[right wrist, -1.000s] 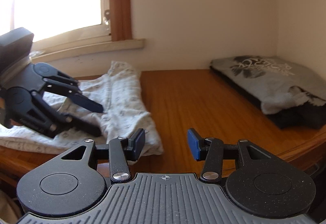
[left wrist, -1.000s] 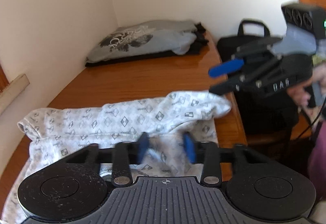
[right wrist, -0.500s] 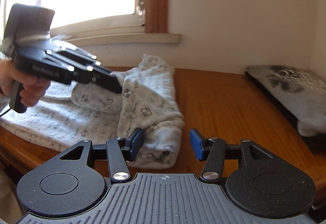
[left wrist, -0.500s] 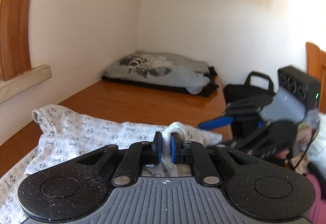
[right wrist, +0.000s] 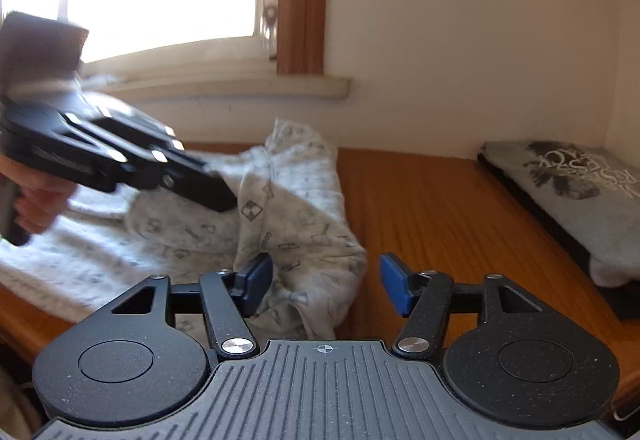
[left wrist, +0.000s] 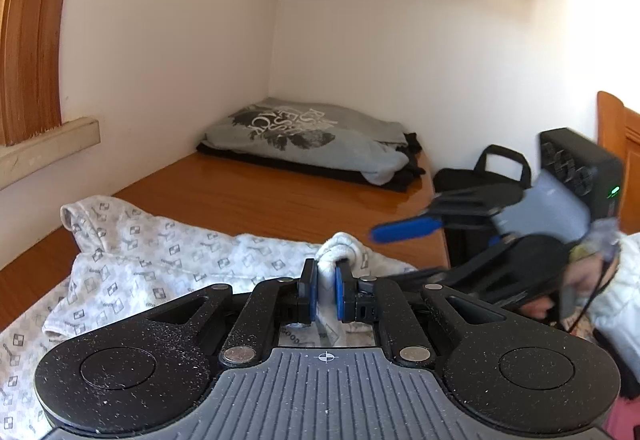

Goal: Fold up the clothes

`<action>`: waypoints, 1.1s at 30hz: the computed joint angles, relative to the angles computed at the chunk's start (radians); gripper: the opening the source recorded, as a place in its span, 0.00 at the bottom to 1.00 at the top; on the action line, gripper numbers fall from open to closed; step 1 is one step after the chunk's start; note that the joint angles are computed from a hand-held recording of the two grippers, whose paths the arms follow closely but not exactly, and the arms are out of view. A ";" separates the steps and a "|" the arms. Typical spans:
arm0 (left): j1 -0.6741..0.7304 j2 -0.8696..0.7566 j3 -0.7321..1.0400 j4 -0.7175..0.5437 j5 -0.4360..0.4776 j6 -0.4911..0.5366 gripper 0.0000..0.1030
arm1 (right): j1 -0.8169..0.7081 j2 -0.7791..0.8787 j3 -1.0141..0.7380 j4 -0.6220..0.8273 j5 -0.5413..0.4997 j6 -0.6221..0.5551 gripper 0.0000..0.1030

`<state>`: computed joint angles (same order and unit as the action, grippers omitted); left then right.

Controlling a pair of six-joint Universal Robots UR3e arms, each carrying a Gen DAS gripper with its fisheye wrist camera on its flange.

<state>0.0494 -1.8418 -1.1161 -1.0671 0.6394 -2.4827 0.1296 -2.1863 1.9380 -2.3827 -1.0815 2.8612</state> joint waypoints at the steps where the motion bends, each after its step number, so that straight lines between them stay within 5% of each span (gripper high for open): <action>1: -0.001 -0.002 0.005 -0.007 0.002 0.006 0.09 | -0.047 -0.037 -0.004 0.059 0.045 -0.031 0.61; 3: 0.001 0.003 -0.007 0.005 0.000 0.004 0.09 | -0.166 -0.122 -0.020 0.212 0.153 -0.115 0.61; 5: 0.000 0.003 -0.003 -0.002 -0.002 0.010 0.09 | -0.185 -0.125 -0.041 0.261 0.154 -0.147 0.61; 16: -0.015 0.017 -0.011 -0.094 0.021 0.101 0.09 | 0.146 0.172 -0.010 -0.161 -0.151 0.037 0.47; 18: -0.027 0.024 -0.033 -0.092 0.047 0.123 0.09 | 0.100 0.124 0.018 -0.137 -0.101 0.043 0.49; 23: -0.043 0.041 -0.067 -0.095 0.090 0.163 0.12 | -0.217 -0.135 0.045 0.133 0.216 -0.050 0.52; 25: -0.044 0.040 -0.058 -0.118 0.095 0.173 0.14 | -0.257 -0.162 0.045 0.122 0.255 -0.024 0.42; 27: -0.048 0.047 -0.070 -0.118 0.103 0.187 0.16 | -0.185 -0.098 0.040 -0.011 0.211 0.060 0.27; 30: -0.051 0.058 -0.095 -0.090 0.111 0.180 0.16 | 0.001 0.062 -0.004 -0.167 0.066 0.128 0.27; 33: -0.038 0.064 -0.057 -0.167 0.113 0.200 0.16 | 0.135 0.151 -0.041 -0.155 -0.084 0.094 0.27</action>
<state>0.0111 -1.7781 -1.1731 -1.2339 0.7523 -2.2829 0.2648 -2.0357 1.8967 -2.5377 -1.1651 2.9555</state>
